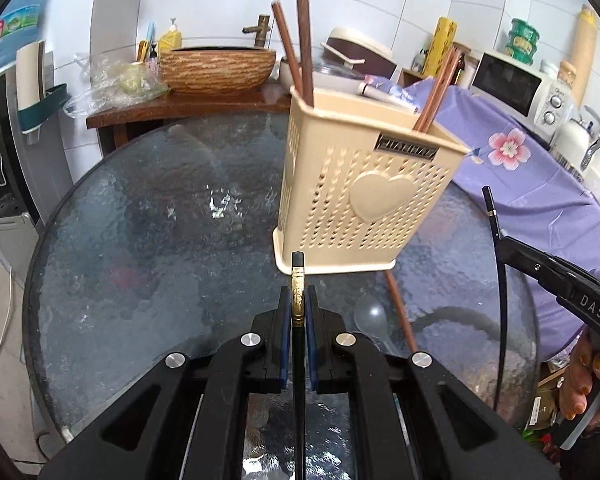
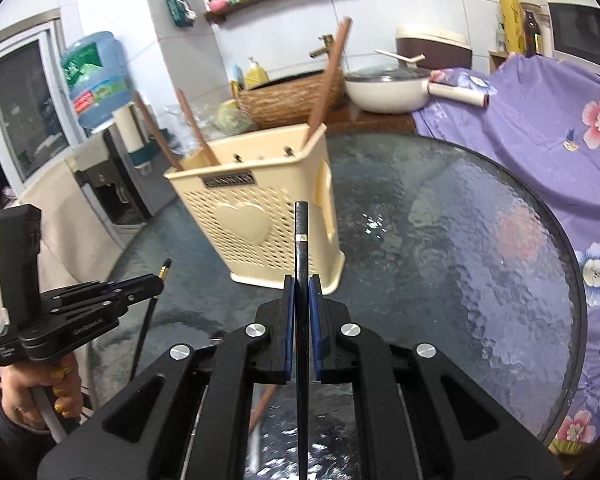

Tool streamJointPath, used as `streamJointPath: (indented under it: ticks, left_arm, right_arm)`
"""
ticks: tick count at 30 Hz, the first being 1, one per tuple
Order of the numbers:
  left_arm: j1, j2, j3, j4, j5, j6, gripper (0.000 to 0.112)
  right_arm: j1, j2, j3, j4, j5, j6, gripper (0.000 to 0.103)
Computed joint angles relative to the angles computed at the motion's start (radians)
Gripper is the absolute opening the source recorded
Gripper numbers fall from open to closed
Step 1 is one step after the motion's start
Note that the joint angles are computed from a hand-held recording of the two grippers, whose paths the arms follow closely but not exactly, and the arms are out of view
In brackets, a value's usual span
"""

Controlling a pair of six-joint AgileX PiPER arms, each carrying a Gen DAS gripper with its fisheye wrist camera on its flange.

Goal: Organize utensils
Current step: 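Lift both black chopsticks and lower them into the cream holder with both tools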

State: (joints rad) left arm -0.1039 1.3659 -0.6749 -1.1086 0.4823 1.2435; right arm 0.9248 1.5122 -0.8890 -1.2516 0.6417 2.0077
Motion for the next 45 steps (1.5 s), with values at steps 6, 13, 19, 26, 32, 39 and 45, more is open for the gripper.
streamJointPath:
  ticks: [6,13,19,26,32,39,45]
  left_arm:
    - [0.052,-0.102,0.014,0.000,0.079,0.002,0.007]
    - [0.097,-0.218,0.018,0.017,0.165,-0.017,0.007]
    - [0.112,-0.272,0.005,0.039,0.204,-0.045,0.007]
    - [0.133,-0.318,-0.012,0.046,0.240,-0.058,0.007]
    - [0.131,-0.348,-0.046,0.060,0.257,-0.084,0.007]
    - [0.077,-0.361,-0.085,0.087,0.238,-0.128,0.007]
    - [0.028,-0.348,-0.131,0.109,0.215,-0.179,0.007]
  right_arm:
    - [0.045,-0.100,0.044,-0.038,-0.011,0.030,0.008]
    - [0.098,-0.175,0.055,-0.048,0.034,0.014,0.008]
    - [0.136,-0.208,0.040,-0.025,0.064,-0.039,0.008]
    - [0.178,-0.224,0.010,-0.010,0.111,-0.090,0.008]
    - [0.167,-0.225,-0.028,0.024,0.109,-0.160,0.008]
    - [0.154,-0.209,-0.094,0.059,0.120,-0.248,0.008]
    - [0.117,-0.206,-0.166,0.114,0.121,-0.354,0.008]
